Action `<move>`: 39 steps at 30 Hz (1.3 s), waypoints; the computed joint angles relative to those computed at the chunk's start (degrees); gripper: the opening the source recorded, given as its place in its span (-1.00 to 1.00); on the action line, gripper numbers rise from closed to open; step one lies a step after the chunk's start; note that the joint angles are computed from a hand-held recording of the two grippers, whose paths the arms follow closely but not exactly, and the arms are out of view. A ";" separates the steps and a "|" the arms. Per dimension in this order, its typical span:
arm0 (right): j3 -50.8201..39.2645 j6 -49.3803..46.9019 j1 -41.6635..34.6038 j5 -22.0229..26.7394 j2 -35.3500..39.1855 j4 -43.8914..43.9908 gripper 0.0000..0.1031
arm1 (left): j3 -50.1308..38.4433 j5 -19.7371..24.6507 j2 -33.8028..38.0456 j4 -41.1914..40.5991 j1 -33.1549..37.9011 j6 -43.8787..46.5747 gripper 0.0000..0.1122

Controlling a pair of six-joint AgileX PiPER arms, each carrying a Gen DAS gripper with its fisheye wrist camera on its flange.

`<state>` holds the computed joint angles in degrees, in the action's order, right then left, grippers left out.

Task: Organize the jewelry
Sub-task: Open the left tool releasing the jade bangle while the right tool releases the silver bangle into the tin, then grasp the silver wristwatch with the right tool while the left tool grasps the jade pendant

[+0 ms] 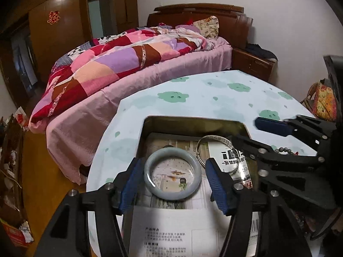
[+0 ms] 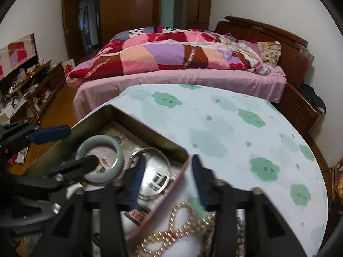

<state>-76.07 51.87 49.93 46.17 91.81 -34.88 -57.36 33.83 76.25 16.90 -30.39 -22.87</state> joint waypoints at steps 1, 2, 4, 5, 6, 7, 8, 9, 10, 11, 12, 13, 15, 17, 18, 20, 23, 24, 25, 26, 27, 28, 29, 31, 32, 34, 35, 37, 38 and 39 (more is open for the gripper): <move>0.99 0.49 0.01 -0.21 -0.99 -0.17 0.03 | 0.41 0.04 -0.75 0.74 -0.25 -0.96 0.10; 1.83 1.20 0.19 0.18 -1.84 -0.76 0.03 | 0.70 0.19 -1.40 1.17 -0.44 -1.63 0.10; 3.39 1.10 -0.03 0.11 -3.56 -0.16 0.04 | 1.95 0.73 -3.35 3.41 -1.53 -5.19 0.10; 4.25 0.91 -0.21 -0.17 -4.61 0.42 0.05 | 2.61 0.88 -4.51 4.12 -2.06 -6.51 0.10; 5.30 0.92 -0.21 -0.25 -5.98 0.71 0.09 | 3.21 1.08 -5.64 4.62 -2.56 -7.71 0.10; 6.12 1.45 0.07 -0.06 -7.00 0.16 0.12 | 3.56 1.39 -6.31 5.39 -3.16 -9.10 0.10; 6.97 2.28 0.65 0.50 -8.12 -0.93 0.13 | 4.40 1.95 -7.63 6.99 -4.23 -11.77 0.10; 7.54 2.51 1.02 0.94 -8.88 -1.48 0.13 | 4.82 2.30 -8.46 7.68 -4.93 -13.22 0.10; 8.31 2.61 1.44 1.45 -9.80 -1.87 0.13 | 5.30 2.47 -9.27 8.22 -5.68 -14.63 0.10; 9.14 2.87 1.72 1.82 -10.71 -2.07 0.13 | 5.91 2.91 -10.17 9.43 -6.77 -16.72 0.10; 10.53 3.72 2.05 2.13 -12.07 -2.27 0.14 | 6.38 3.89 -10.98 11.34 -8.50 -19.49 0.10; 12.22 4.30 2.31 2.22 -13.64 -2.25 0.14 | 6.71 4.88 -11.64 12.94 -10.40 -21.77 0.10; 14.78 5.05 2.66 2.84 -16.07 -1.97 0.14 | 7.03 6.60 -12.38 16.10 -14.33 -25.91 0.10; 16.72 5.89 2.87 3.61 -18.21 -1.95 0.14 | 6.93 8.15 -12.56 18.19 -18.07 -28.65 0.10; 17.85 6.39 2.85 3.95 -19.55 -1.90 0.14 | 6.89 8.90 -12.64 19.27 -19.71 -29.99 0.10; 19.60 7.87 3.36 5.08 -21.97 -2.33 0.14 | 6.61 10.01 -12.71 20.55 -23.12 -31.96 0.10; 22.41 10.16 4.07 7.11 -25.66 -3.20 0.14 | 6.21 11.99 -11.97 23.29 -28.42 -35.81 0.10; 23.51 11.36 4.73 7.90 -26.88 -3.76 0.14 | 6.21 12.50 -11.83 24.04 -29.92 -36.95 0.10; 24.78 12.58 5.52 8.74 -28.16 -4.17 0.15 | 6.10 12.81 -11.43 24.70 -31.31 -38.00 0.10; 26.05 13.58 6.22 9.45 -29.30 -4.26 0.16 | 6.07 12.94 -10.99 24.95 -32.55 -38.56 0.10; 27.36 14.80 7.02 10.12 -30.33 -4.45 0.16 | 5.85 13.20 -10.05 25.27 -34.02 -39.22 0.10; 28.32 15.79 7.77 10.78 -31.19 -4.62 0.16 | 5.94 13.59 -9.71 25.71 -35.12 -40.01 0.10; 29.47 16.97 8.49 11.32 -32.01 -4.71 0.16 | 5.91 13.66 -9.09 25.81 -36.10 -40.38 0.10; 31.50 18.88 9.50 11.83 -33.38 -4.38 0.16 | 5.90 13.80 -7.93 25.95 -38.01 -41.36 0.10; 32.50 20.00 10.18 12.06 -34.01 -4.28 0.16 | 5.96 13.24 -7.33 25.60 -38.50 -41.33 0.10; 33.64 21.95 11.88 13.14 -35.01 -4.42 0.16 | 6.00 13.41 -6.32 25.81 -39.32 -42.01 0.10; 34.30 23.10 13.12 13.82 -35.80 -4.63 0.16 | 6.05 13.65 -5.95 25.93 -39.67 -42.34 0.10; 35.02 26.34 16.65 15.86 -36.84 -5.81 0.16 | 6.51 13.69 -5.73 25.99 -40.40 -43.18 0.10; 35.08 27.82 18.51 16.83 -37.16 -6.53 0.16 | 6.72 13.90 -5.68 26.13 -40.79 -43.78 0.10; 35.12 29.39 20.48 17.79 -37.28 -7.28 0.16 | 6.94 14.24 -5.69 26.87 -41.45 -44.65 0.10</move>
<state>-40.96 81.27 70.41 63.96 54.53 -42.16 -50.42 48.08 70.56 43.77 -71.84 -67.52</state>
